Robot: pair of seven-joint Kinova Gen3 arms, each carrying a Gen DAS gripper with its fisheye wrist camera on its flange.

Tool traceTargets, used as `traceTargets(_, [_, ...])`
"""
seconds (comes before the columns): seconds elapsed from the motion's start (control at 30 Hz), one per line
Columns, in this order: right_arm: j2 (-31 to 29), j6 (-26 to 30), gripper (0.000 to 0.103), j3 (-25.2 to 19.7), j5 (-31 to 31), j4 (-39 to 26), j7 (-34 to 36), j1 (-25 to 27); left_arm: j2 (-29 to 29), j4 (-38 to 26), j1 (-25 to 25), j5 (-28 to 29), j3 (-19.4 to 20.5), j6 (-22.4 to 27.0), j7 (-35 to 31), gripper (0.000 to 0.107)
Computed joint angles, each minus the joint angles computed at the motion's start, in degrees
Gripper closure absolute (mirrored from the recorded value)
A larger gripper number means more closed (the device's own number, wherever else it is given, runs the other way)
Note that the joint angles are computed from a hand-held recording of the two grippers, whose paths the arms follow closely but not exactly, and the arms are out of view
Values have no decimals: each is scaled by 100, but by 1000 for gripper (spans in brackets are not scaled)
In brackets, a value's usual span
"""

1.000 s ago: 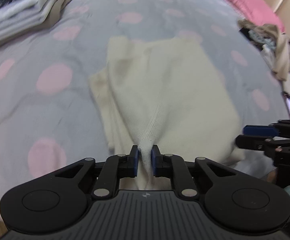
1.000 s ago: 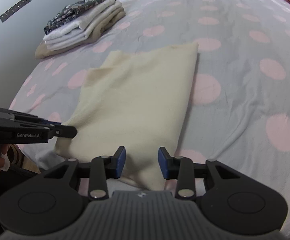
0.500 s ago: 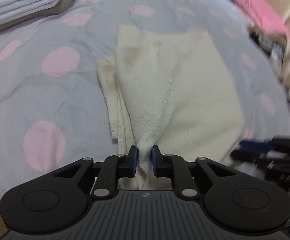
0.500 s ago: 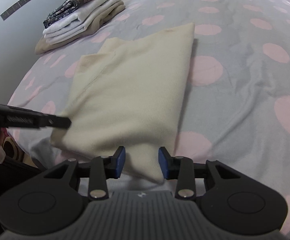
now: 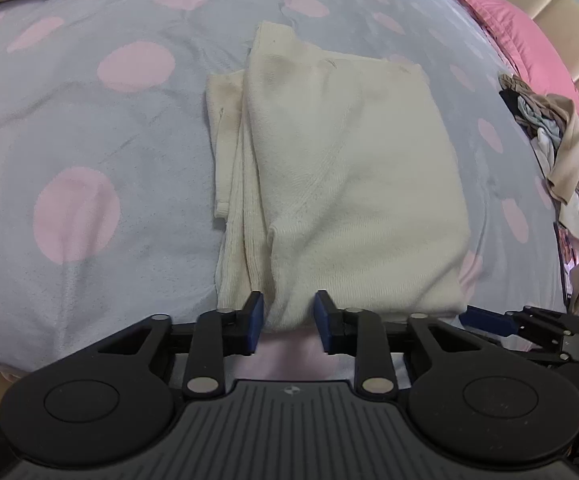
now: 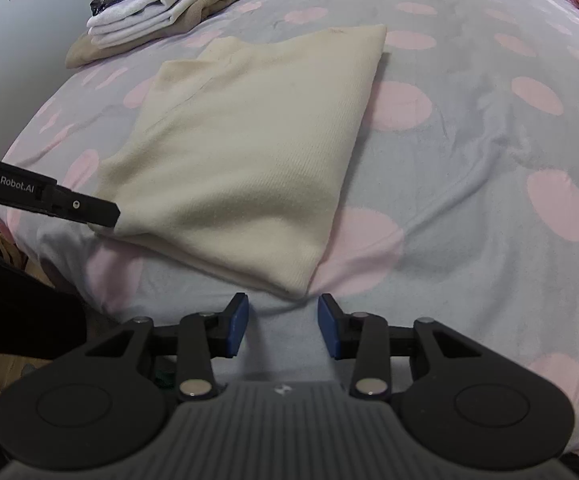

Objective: Fold clothes

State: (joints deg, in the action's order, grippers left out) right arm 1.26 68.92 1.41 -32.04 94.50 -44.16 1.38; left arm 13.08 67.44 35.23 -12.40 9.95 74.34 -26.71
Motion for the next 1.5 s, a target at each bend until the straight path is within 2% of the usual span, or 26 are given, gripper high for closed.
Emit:
traceTargets(0.07, [-15,-148,74,-11,-56,76,26,-12,-39,-17,77,-160,1,-1,23,105])
traceTargets(0.1, [-23,-190,85,-11,-69,95,26,-15,-46,-65,150,-302,3,55,65,105])
traceTargets(0.13, [-34,-182,88,-5,-55,89,1,-15,-51,-115,223,-445,8,113,106,105])
traceTargets(0.2, [-87,-148,90,5,-36,70,-19,-16,-54,-209,326,-654,5,293,213,105])
traceTargets(0.3, [-132,-174,90,-8,49,73,47,-68,-24,-239,248,-525,-9,459,288,105])
traceTargets(0.5, [11,-138,91,-11,111,17,-7,-88,369,-521,170,-305,-78,809,-43,104])
traceTargets(0.57, [5,-24,89,-3,124,-62,-17,-61,358,-574,175,-253,-112,833,-67,101])
traceTargets(0.63, [-1,124,83,26,119,-163,-78,-16,326,-663,213,-272,-111,916,-131,94])
traceTargets(0.7, [-9,243,71,74,43,-270,-100,52,359,-874,359,-472,-108,1120,-232,72])
traceTargets(0.77, [0,289,69,113,-87,-400,-148,118,384,-1063,490,-706,-145,1206,-302,55])
traceTargets(0.83, [28,333,64,143,-217,-548,-228,180,379,-1182,543,-851,-189,1187,-381,55])
traceTargets(0.93, [255,446,56,114,-376,-907,-548,222,388,-1247,394,-867,-267,982,-576,46])
traceTargets(0.97, [342,459,53,84,-396,-1026,-670,227,397,-1223,361,-904,-308,907,-582,46])
traceTargets(1.03, [528,436,41,5,-384,-1267,-940,214,409,-1150,239,-919,-386,687,-557,46])
traceTargets(1.13, [835,473,35,-121,-419,-1600,-1247,234,431,-962,46,-897,-460,275,-503,46])
traceTargets(1.33, [1362,463,35,-362,-419,-2039,-1731,280,506,-551,-184,-869,-549,-231,-362,46])
traceTargets(1.5, [1728,278,35,-541,-446,-2209,-1963,307,470,-113,-368,-781,-540,-880,-419,47])
